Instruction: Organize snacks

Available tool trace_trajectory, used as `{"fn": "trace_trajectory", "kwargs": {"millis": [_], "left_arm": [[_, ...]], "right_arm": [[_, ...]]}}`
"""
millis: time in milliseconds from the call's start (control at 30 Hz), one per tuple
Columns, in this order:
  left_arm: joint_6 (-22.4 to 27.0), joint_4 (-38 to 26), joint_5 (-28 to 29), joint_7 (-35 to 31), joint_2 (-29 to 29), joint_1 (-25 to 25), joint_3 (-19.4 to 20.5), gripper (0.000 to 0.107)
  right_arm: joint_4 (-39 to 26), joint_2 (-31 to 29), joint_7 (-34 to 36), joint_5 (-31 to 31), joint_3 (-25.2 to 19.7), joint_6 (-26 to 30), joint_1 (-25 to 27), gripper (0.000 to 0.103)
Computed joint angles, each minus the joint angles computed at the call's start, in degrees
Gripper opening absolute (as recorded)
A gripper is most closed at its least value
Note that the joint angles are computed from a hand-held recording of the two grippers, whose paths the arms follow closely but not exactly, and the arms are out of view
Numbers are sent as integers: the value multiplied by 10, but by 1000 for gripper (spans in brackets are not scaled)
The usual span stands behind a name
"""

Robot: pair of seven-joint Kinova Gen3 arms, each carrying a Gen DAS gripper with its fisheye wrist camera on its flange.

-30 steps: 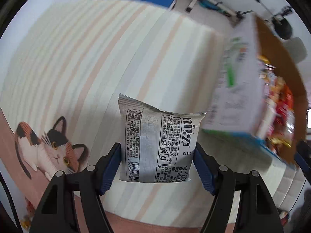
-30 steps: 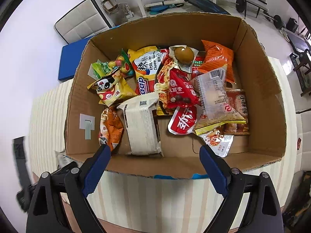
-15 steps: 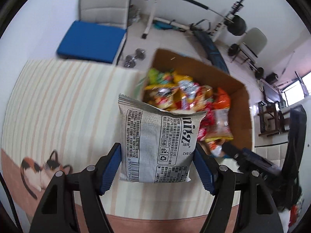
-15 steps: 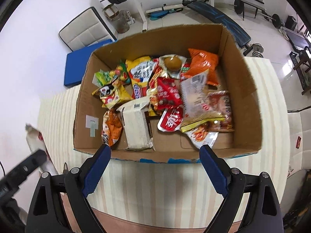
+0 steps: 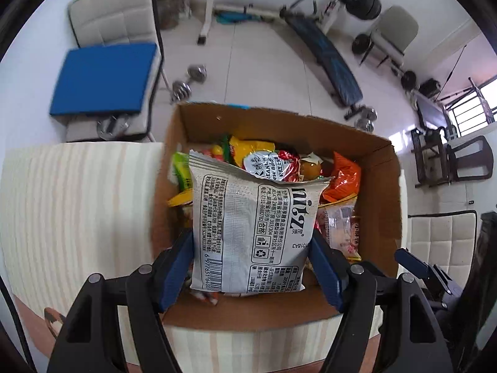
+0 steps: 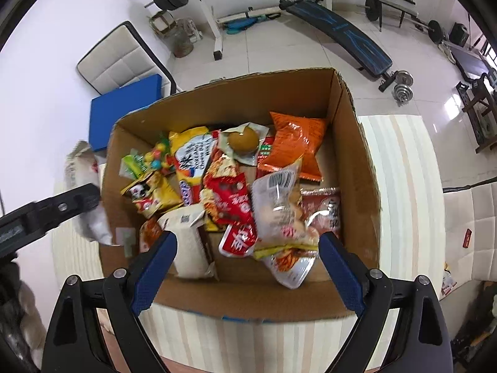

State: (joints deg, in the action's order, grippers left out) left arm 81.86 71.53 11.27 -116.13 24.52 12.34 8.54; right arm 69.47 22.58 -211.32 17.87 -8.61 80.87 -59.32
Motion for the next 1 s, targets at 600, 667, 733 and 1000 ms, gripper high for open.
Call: {"fn": "trace_trajectory", "kwargs": {"millis": [600, 667, 733, 1000], "left_arm": [[27, -53, -88, 51, 107, 94, -3, 71], [31, -54, -89, 51, 109, 96, -3, 71], [28, -50, -89, 51, 106, 95, -3, 71], [25, -48, -84, 53, 100, 89, -3, 86]], "right_arm": [[99, -16, 48, -57, -5, -95, 72, 95], [102, -16, 51, -58, -5, -98, 74, 95], [106, -17, 52, -60, -5, -102, 75, 95], [107, -16, 50, -58, -5, -109, 71, 95]]}}
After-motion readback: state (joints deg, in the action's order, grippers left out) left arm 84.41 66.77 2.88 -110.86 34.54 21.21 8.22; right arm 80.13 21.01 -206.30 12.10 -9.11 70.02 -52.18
